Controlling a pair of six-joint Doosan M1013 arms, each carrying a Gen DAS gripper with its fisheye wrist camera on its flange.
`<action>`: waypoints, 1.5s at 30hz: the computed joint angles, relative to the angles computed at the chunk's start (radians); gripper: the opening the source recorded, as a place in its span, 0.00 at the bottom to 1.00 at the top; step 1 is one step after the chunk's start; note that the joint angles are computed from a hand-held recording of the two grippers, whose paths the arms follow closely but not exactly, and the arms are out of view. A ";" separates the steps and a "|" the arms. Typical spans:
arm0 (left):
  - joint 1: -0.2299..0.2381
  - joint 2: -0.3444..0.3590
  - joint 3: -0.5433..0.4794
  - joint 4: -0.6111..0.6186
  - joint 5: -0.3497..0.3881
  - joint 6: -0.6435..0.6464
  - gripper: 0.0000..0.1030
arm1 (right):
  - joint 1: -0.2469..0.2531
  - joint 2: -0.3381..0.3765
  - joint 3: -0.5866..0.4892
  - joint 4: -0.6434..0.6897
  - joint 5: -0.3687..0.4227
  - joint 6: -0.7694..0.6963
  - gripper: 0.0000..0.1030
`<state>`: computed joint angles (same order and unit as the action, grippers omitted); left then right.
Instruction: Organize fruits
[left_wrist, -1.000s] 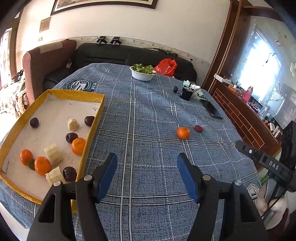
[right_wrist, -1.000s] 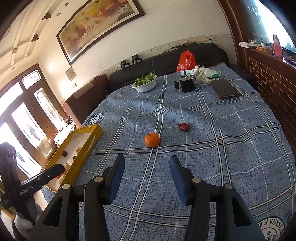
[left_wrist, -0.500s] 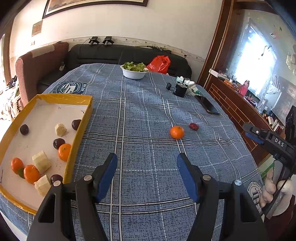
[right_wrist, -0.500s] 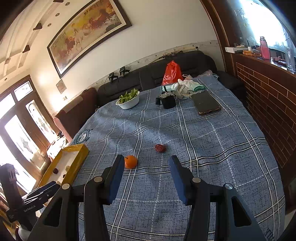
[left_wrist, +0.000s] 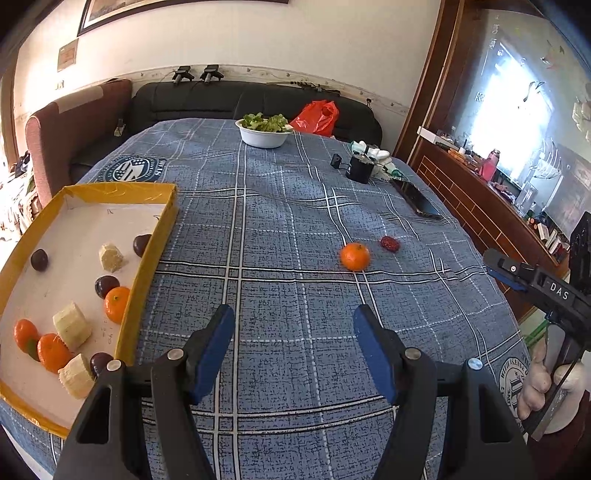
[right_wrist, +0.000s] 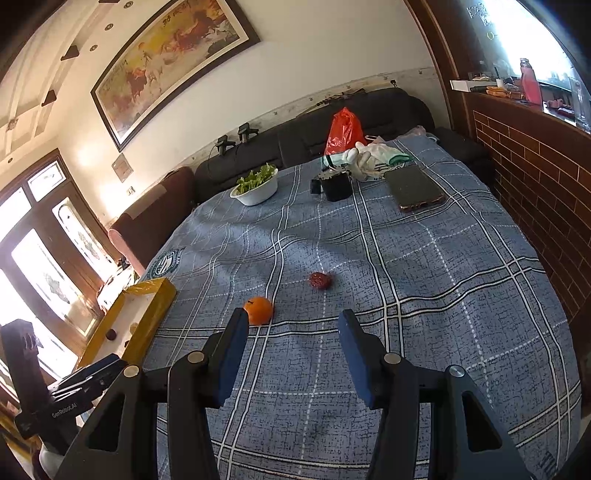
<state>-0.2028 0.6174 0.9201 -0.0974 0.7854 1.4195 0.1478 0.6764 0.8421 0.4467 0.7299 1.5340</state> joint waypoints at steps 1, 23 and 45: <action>0.001 0.005 -0.012 -0.015 0.010 0.008 0.64 | -0.001 0.001 -0.002 -0.005 0.004 0.002 0.53; -0.025 0.134 -0.244 -0.106 0.094 0.159 0.64 | -0.132 0.022 0.106 1.007 0.220 -0.217 0.63; 0.027 0.162 -0.298 -0.158 0.117 0.117 0.64 | -0.149 -0.038 -0.091 0.384 -0.091 -0.057 0.63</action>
<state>-0.1757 0.7790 0.6220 -0.2552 0.9025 1.5363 -0.0016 0.6388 0.7507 0.8304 0.6392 1.4769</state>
